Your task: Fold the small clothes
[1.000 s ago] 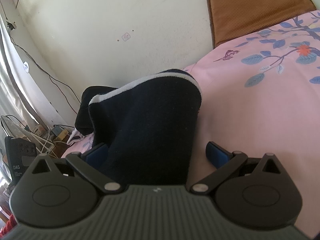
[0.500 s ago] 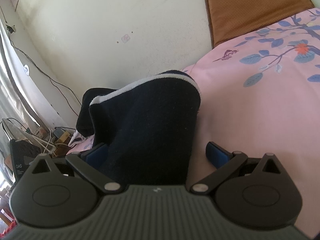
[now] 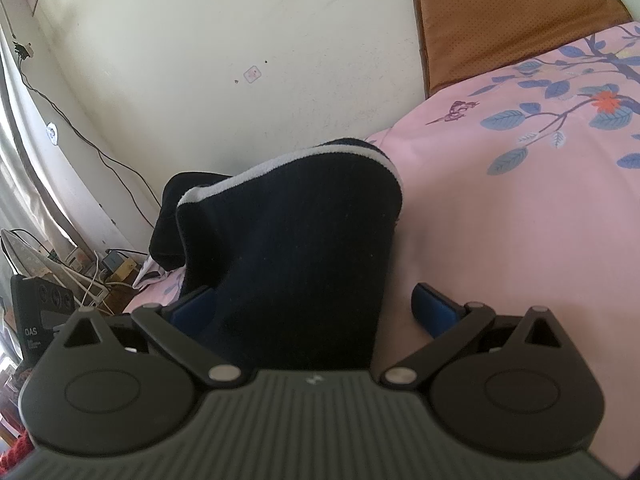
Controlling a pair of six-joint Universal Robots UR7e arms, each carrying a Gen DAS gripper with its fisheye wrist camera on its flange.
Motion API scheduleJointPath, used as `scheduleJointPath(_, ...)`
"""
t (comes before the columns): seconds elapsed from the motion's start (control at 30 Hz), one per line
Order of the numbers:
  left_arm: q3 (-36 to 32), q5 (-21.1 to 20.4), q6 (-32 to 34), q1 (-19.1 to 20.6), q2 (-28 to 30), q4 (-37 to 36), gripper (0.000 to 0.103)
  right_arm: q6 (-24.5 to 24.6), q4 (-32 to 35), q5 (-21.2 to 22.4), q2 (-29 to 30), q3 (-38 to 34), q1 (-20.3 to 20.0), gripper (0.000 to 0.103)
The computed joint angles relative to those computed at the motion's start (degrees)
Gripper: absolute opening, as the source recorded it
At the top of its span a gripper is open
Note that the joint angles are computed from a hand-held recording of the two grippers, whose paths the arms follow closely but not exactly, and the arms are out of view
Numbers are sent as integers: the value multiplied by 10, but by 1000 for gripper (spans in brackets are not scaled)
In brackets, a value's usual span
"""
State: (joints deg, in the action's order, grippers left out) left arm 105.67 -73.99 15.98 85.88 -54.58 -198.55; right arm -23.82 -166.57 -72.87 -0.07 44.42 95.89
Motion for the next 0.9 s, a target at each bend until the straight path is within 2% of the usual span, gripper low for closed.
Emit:
scheduleJointPath(0.17, 2, 12, 4, -4, 3, -8, 103, 0, 0, 1, 0, 0, 0, 103)
scheduleJointPath(0.47, -7, 28, 11, -10, -2, 30, 103, 0, -1, 1, 0, 0, 0, 103)
scheduleJointPath(0.67, -3, 14, 10, -5, -1, 15, 103, 0, -2, 2, 0, 2, 0, 103)
scheduleJointPath(0.8, 1, -15, -2, 2, -11, 25, 103, 0, 2, 10, -2, 3, -3, 103)
scheduleJointPath(0.9, 11, -25, 14, 0, -12, -6, 103, -3, 7, 8, -2, 1, -3, 103)
